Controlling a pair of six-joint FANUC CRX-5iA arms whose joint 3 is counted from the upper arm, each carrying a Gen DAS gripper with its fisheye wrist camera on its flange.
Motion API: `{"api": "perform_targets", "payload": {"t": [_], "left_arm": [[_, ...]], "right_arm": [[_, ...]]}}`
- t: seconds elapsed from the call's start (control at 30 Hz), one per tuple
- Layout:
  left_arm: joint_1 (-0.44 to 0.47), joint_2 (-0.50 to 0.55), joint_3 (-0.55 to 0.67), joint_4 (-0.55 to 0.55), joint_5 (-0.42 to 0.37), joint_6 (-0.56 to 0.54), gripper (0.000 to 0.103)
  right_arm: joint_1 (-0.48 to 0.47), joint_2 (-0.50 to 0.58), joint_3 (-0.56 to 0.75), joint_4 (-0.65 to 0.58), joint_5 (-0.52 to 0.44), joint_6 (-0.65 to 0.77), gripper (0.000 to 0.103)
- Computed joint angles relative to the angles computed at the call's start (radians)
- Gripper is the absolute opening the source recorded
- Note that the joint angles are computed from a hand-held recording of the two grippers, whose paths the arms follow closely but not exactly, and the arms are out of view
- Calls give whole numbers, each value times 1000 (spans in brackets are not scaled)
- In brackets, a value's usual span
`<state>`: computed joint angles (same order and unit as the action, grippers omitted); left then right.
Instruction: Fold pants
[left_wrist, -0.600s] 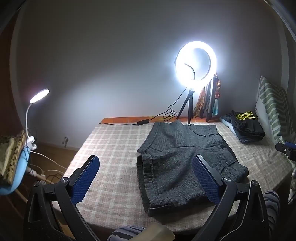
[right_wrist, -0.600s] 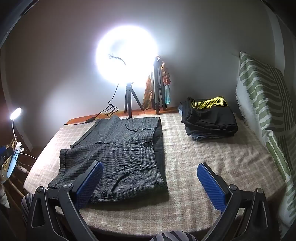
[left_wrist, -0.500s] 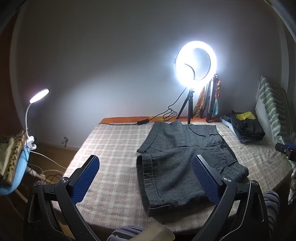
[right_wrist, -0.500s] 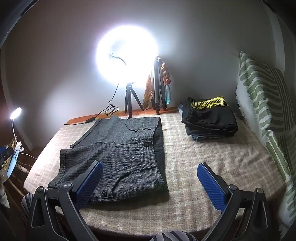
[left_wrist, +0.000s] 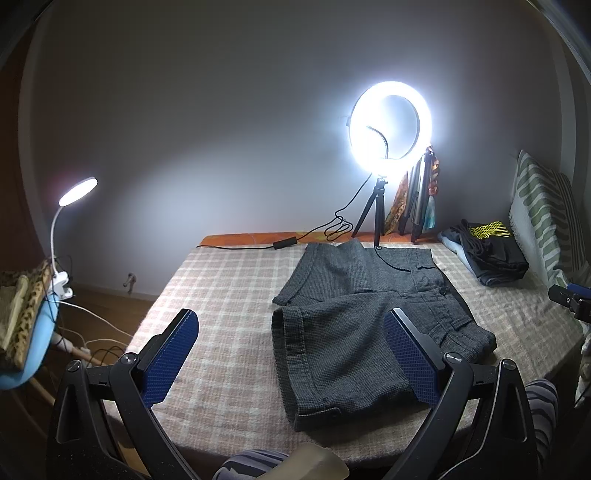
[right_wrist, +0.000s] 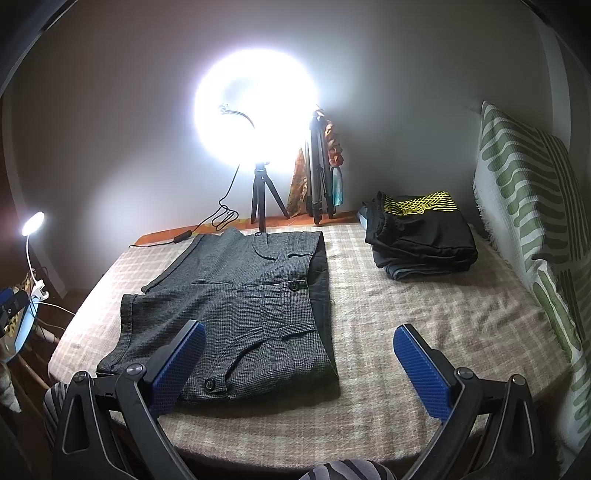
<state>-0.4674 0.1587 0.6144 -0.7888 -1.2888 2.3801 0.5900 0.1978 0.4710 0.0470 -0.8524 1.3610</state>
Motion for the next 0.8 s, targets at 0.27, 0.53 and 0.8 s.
{"api": "perform_targets", "payload": {"t": [0.27,0.53,0.8], "left_arm": [[0,-1,1,3,0,1,100],[1,-4,-8,9,0,3,100],[-3,1,-6,10,-5,-2,100]], "right_arm": [[1,0,-1,1,1,0,103],[6,0,-1,6,-1,-5,103],[9,4,2,6,-4,-4,103]]}}
